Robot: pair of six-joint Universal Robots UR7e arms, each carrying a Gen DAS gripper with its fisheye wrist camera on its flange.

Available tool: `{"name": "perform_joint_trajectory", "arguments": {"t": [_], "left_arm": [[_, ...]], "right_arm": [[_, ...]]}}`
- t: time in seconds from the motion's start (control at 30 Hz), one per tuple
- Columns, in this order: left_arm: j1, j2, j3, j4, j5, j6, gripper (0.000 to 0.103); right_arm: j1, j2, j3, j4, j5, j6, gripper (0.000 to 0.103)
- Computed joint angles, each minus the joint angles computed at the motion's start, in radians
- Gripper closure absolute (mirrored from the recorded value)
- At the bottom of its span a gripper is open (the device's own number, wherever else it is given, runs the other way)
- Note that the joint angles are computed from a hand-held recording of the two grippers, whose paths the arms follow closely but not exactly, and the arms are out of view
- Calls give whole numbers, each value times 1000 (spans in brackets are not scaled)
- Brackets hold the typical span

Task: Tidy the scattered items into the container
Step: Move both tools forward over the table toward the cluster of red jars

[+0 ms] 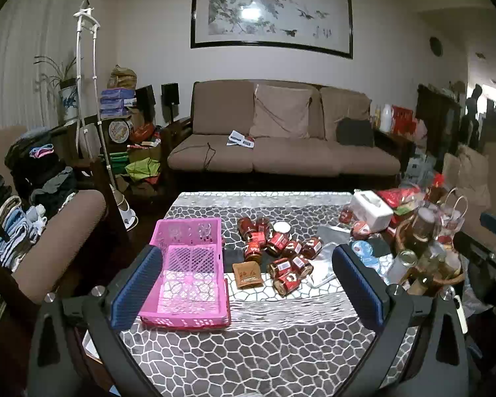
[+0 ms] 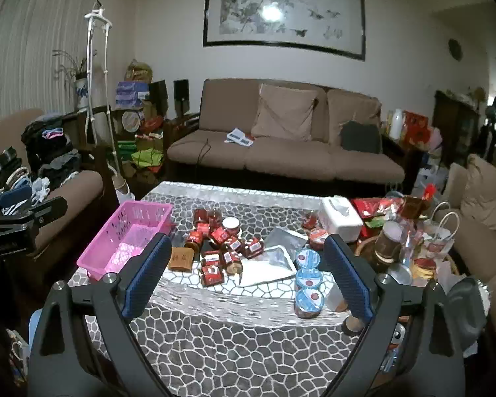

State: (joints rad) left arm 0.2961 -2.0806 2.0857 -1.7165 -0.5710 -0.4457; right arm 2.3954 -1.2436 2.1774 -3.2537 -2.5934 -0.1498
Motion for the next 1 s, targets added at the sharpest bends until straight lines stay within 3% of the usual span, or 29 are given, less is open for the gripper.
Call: {"name": "perform_joint_trajectory", "arguments": {"t": [0.1, 0.3, 0.5, 0.73, 1.0], "left_arm": [[14, 14, 5, 41, 35, 40, 0], [28, 14, 38, -46, 75, 122, 0], [90, 65, 21, -142, 6, 196, 0], [155, 136, -18, -171, -51, 194, 0], [170, 180, -16, -245, -33, 268, 0]], "right_arm": [[-26, -11, 10, 15, -3, 12, 10], [-67, -12, 27, -25, -1, -23, 10], [-101, -17, 34, -25, 37, -68, 10], [-152, -41, 23, 38, 91, -46, 10], [-204, -37, 2, 53, 149, -108, 10]]}}
